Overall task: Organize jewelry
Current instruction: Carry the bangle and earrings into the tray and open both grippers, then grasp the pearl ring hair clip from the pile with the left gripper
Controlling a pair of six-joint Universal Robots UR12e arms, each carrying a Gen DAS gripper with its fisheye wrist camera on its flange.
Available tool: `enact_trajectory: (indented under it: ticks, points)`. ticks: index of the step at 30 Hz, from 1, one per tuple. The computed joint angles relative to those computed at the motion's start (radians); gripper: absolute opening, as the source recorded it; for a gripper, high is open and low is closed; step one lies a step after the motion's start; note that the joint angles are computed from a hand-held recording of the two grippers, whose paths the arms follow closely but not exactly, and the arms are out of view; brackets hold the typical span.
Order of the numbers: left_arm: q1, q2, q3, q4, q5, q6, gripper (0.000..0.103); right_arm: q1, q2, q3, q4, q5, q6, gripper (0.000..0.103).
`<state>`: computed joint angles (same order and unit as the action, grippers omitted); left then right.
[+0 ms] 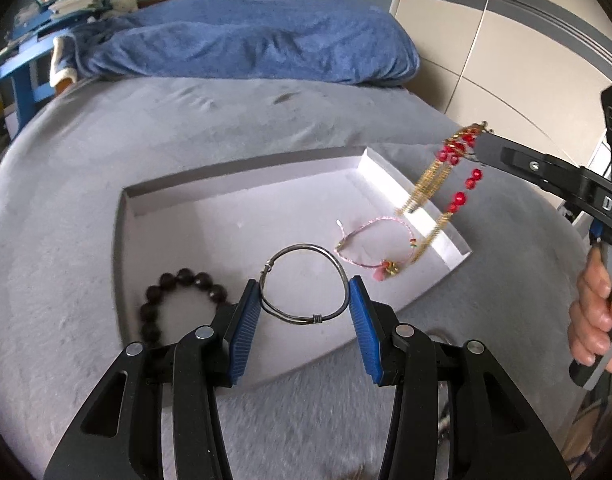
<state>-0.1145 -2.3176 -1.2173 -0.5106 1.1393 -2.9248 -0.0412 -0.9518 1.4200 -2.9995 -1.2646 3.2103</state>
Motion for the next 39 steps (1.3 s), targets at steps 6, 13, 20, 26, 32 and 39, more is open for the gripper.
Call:
enact_trajectory:
  ticks: [6, 13, 20, 26, 32, 39]
  points:
    - [-0.014, -0.033, 0.046, -0.056, 0.010, 0.017, 0.047, -0.013, 0.011, -0.005, 0.062, -0.042, 0.028, 0.012]
    - [-0.022, -0.052, 0.066, -0.104, 0.027, 0.023, 0.047, -0.017, 0.032, -0.024, 0.192, -0.084, 0.035, 0.012]
    - [-0.023, -0.053, 0.069, -0.106, 0.022, 0.035, 0.047, -0.010, 0.041, -0.033, 0.243, -0.105, 0.023, 0.012]
    - [-0.022, -0.048, 0.059, -0.091, 0.028, 0.036, 0.051, -0.011, 0.041, -0.033, 0.258, -0.113, 0.023, 0.014]
    - [-0.016, -0.029, 0.033, -0.053, -0.003, 0.029, 0.056, -0.012, 0.031, -0.019, 0.219, -0.115, 0.036, 0.040]
    - [-0.001, 0.022, -0.048, 0.010, -0.024, 0.008, 0.057, -0.007, -0.002, 0.028, 0.183, -0.125, 0.018, 0.040]
